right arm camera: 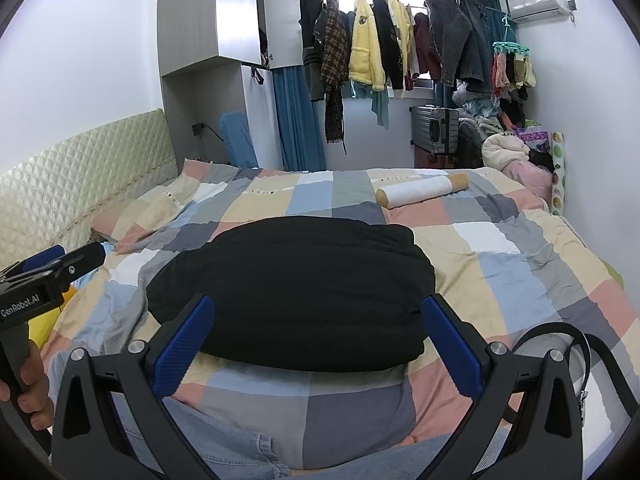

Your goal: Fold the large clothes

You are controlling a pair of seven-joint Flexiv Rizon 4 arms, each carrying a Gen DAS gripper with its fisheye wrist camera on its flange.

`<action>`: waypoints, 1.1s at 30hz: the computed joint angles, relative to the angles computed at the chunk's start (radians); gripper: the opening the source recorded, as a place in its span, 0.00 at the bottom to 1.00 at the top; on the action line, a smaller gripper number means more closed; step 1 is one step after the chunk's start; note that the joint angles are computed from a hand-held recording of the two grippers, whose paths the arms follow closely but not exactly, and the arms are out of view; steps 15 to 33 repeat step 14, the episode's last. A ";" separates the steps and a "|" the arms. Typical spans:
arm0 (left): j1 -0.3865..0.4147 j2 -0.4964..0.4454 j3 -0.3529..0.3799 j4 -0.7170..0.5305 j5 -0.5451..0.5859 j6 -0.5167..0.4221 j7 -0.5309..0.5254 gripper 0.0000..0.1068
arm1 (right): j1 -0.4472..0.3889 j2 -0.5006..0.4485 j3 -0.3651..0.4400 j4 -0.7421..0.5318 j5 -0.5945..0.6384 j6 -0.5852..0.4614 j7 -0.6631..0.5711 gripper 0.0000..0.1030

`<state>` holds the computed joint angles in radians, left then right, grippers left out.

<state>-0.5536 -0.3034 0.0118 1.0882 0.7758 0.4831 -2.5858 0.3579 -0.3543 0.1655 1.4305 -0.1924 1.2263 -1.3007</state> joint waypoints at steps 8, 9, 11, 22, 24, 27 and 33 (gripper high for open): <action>0.004 0.011 -0.003 0.018 -0.006 0.027 0.001 0.95 | -0.003 0.006 0.003 0.005 0.005 -0.008 -0.001 1.00; 0.005 0.014 -0.004 0.022 -0.005 0.033 0.001 0.95 | -0.004 0.007 0.003 0.008 0.006 -0.007 -0.002 1.00; 0.005 0.017 -0.006 0.024 -0.002 0.037 -0.001 0.95 | -0.004 0.008 0.002 0.008 0.006 -0.007 -0.003 1.00; 0.007 0.018 -0.008 0.026 -0.001 0.037 -0.001 0.95 | -0.009 0.007 0.009 0.006 0.019 -0.008 -0.011 1.00; 0.007 0.018 -0.008 0.026 -0.001 0.037 -0.001 0.95 | -0.009 0.007 0.009 0.006 0.019 -0.008 -0.011 1.00; 0.007 0.018 -0.008 0.026 -0.001 0.037 -0.001 0.95 | -0.009 0.007 0.009 0.006 0.019 -0.008 -0.011 1.00; 0.007 0.018 -0.008 0.026 -0.001 0.037 -0.001 0.95 | -0.009 0.007 0.009 0.006 0.019 -0.008 -0.011 1.00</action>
